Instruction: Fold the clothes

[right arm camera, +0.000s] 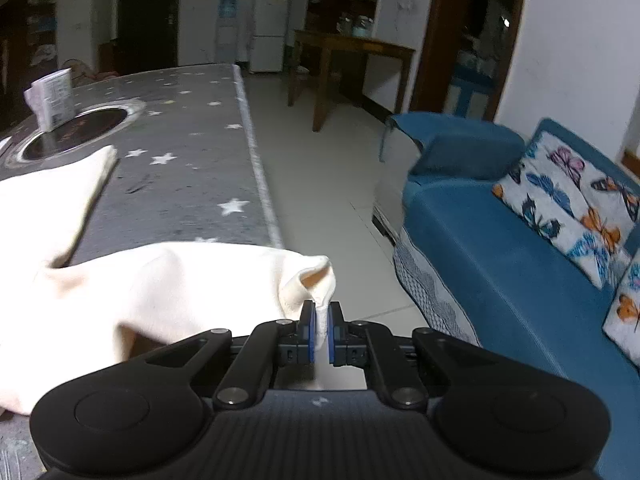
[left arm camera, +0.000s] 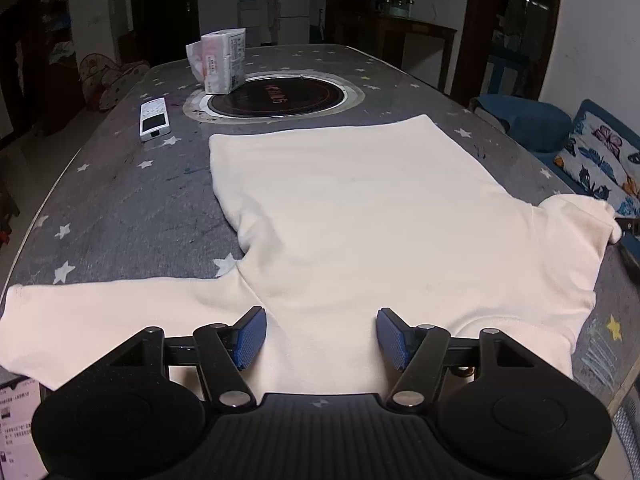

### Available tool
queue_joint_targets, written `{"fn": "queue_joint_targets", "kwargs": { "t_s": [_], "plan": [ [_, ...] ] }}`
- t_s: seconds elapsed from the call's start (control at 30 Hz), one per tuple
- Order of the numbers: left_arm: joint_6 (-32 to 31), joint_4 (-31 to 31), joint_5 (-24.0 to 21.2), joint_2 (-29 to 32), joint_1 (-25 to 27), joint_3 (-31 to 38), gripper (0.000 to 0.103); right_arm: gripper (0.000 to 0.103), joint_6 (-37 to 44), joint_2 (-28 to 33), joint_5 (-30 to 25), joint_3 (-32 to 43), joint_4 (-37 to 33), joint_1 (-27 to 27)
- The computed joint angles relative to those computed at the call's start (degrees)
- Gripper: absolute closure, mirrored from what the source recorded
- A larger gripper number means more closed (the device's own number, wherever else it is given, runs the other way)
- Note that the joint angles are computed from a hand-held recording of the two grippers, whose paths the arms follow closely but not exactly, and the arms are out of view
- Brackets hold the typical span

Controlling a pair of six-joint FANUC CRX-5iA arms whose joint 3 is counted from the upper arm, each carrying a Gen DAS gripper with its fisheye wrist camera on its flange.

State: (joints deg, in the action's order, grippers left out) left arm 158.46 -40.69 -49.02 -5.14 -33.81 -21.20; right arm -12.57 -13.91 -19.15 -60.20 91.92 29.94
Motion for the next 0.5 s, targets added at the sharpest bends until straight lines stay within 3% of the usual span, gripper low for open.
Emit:
{"fn": "queue_joint_targets", "kwargs": {
  "t_s": [0.3, 0.33, 0.4, 0.5],
  "plan": [
    [-2.68, 2.11, 3.03, -2.0, 0.33, -0.22, 0.038, 0.09, -5.86, 1.11, 1.1, 1.67, 6.64, -4.31],
    [-3.32, 2.42, 4.09, -2.2, 0.32, -0.26, 0.038, 0.089, -6.1, 1.16, 1.07, 1.74, 6.55, -4.43],
    [-6.26, 4.65, 8.42, -2.61, 1.31, -1.04, 0.037, 0.075, -6.07, 0.83, 3.58, 1.8, 6.76, -5.84],
    [-13.28, 10.68, 15.65, -2.02, 3.8, -2.5, 0.037, 0.07, -10.53, 0.26, 10.28, 1.86, 11.45, -10.45]
  ]
}}
